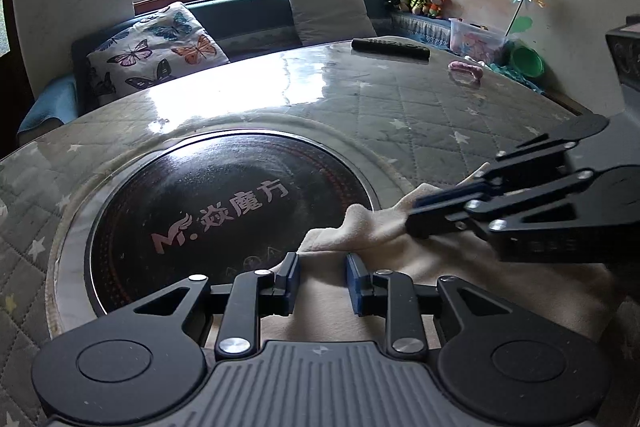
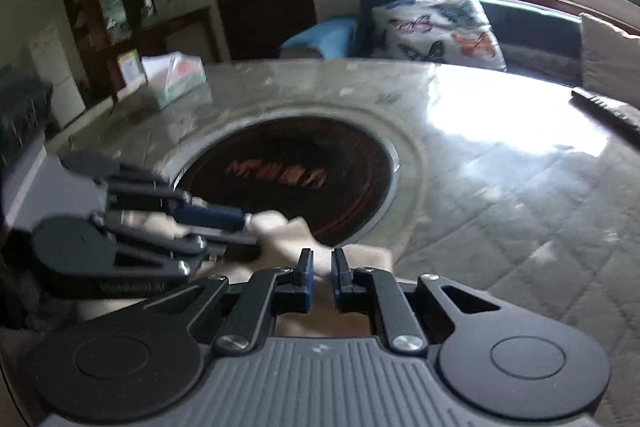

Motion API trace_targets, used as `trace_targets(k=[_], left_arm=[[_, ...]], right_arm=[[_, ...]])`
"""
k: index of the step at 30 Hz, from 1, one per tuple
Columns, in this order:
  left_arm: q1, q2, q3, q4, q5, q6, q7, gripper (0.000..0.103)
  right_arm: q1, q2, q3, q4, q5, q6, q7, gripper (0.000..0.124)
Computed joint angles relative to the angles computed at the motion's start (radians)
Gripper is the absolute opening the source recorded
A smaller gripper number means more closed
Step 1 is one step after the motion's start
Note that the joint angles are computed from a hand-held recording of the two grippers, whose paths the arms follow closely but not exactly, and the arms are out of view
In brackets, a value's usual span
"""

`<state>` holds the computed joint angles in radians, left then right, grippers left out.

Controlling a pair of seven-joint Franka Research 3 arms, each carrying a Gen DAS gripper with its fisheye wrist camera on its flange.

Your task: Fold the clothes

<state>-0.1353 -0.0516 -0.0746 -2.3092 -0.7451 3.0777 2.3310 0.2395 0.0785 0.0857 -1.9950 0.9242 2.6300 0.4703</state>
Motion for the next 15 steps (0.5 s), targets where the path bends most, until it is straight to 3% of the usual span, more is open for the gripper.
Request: trace_targets(k=[4,8,12,15], left_arm=[[-0.006,-0.012,0.007,-0.007,-0.037,0.004,0.018,0.031],[-0.017,-0.031,0.020,-0.030,-0.024,0.023,0.001,0.033],[0.002,-0.039,0.018,-0.057,0.113,0.045,-0.156,0.035],[-0.002,-0.065,0.033,-0.090,0.180,0.060,-0.229,0.035]], right_arm=[[0.007,0.017,0.005,0.013,-0.012,0.046,0.027,0.010],[0.001,-0.026,0.008,-0.016,0.043,0.042,-0.046,0.010],[0.018,-0.060,0.002,-0.055,0.039,0.019,-0.103,0.012],[0.033,-0.055,0.001,-0.069,-0.023,0.036,-0.068,0.013]])
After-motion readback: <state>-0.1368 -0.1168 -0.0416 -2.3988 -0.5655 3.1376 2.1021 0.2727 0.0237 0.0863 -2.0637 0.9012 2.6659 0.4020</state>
